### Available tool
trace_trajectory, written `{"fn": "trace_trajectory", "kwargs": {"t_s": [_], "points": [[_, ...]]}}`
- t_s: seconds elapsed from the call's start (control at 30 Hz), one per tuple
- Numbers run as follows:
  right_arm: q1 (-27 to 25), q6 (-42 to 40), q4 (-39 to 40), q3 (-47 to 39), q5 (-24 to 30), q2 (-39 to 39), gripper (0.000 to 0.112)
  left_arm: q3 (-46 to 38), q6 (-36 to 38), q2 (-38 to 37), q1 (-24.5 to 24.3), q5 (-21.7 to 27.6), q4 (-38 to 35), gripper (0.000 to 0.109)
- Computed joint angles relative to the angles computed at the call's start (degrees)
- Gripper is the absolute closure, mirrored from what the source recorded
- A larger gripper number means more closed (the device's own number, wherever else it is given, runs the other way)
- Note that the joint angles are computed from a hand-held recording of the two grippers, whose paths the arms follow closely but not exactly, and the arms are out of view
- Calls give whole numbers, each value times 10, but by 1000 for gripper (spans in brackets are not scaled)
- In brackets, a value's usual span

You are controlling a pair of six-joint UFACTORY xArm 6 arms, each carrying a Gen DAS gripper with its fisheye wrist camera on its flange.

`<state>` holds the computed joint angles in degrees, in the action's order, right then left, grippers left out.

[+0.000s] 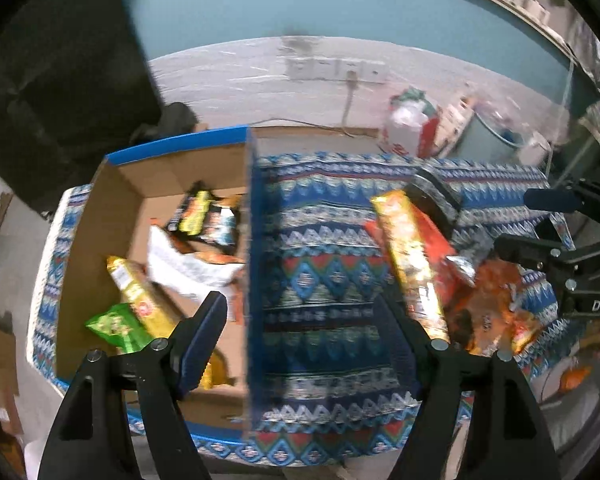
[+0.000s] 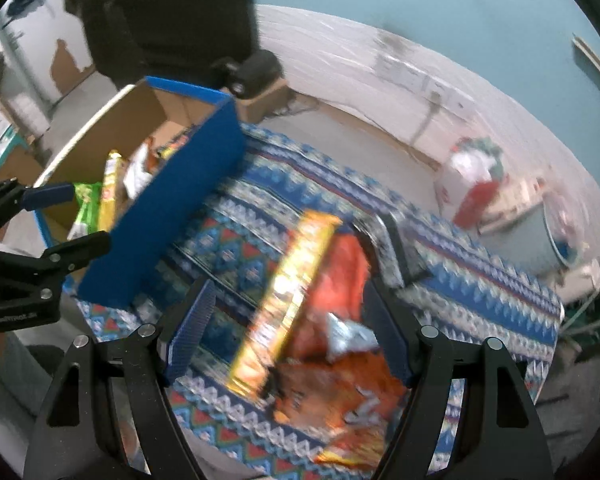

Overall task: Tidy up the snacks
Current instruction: 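Move both grippers back toward the remaining snack pile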

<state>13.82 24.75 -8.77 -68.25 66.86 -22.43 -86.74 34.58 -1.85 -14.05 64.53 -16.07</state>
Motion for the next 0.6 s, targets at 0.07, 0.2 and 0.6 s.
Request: {"fn": "trace_trajectory", "kwargs": {"t_s": [0.07, 0.2, 0.6], "points": [[-11, 5, 1, 20, 9, -22, 37, 10, 1, -6, -14, 3, 4, 32], [-35, 17, 2, 65, 32, -68, 37, 28, 1, -14, -40, 12, 11, 32], [-80, 26, 48, 187, 75, -159, 37, 71, -18, -15, -90, 24, 44, 31]]}}
